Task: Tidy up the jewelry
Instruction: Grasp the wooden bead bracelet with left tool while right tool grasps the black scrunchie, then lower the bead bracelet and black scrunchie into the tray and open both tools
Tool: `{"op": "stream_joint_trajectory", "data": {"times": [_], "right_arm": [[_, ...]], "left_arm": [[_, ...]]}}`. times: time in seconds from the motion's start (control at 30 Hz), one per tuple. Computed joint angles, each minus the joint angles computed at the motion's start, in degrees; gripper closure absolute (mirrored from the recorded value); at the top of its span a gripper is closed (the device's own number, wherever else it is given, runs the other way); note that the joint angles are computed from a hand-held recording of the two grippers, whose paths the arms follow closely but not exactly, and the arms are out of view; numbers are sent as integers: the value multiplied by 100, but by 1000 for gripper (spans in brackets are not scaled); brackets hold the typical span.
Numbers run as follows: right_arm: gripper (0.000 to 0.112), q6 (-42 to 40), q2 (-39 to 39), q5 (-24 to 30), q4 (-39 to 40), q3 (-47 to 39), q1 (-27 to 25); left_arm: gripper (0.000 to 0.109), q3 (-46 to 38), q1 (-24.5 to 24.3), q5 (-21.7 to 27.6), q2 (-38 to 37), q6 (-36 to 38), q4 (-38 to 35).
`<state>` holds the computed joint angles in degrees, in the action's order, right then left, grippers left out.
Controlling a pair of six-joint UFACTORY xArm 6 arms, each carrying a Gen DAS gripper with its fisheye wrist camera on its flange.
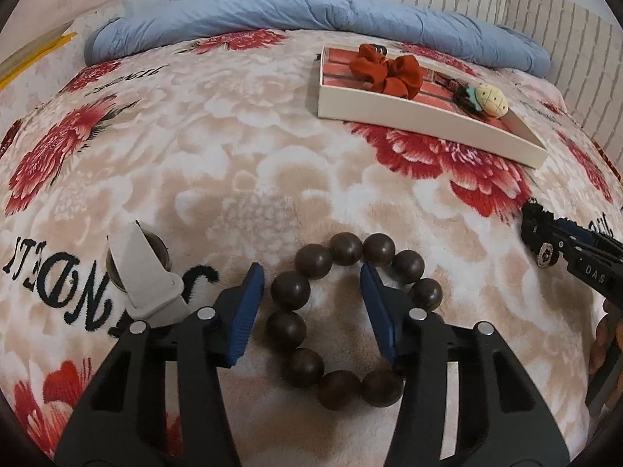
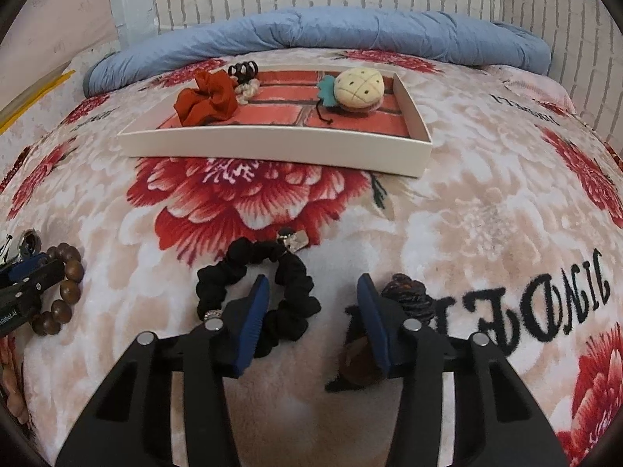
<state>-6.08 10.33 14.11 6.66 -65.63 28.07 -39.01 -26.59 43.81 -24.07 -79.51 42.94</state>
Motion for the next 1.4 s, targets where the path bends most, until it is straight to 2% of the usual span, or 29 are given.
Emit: {"op": "stream_joint_trajectory", "data": {"times": [0.17,0.33,0.5,0.57,0.6,0.87,1.07,1.4], "right_arm": [[65,341,122,194,-389,-192,-8],[67,621,195,304,-766,-317,1],[86,375,168,298,-731,-299,74],[90,436,156,284,-898,-286,94],[91,439,155,277,-911,-281,99],[100,-476,110,268,337,-261,82],[101,-1024,-102,-65,1008,-129,143],[101,-1517,-212,-268,1299,-355,287]], "left_arm": [[58,-103,-25,111,121,127,-40],[61,-103,75,-19,137,274,-167],[71,-81,108,-64,88,256,-208],[83,-63,112,-55,58,235,-191],[83,-41,138,-106,34,253,-213],[84,-136,62,16,79,310,-94],[85,-186,-81,51,-65,128,322],[85,-661,-167,-157,39,122,839]]}}
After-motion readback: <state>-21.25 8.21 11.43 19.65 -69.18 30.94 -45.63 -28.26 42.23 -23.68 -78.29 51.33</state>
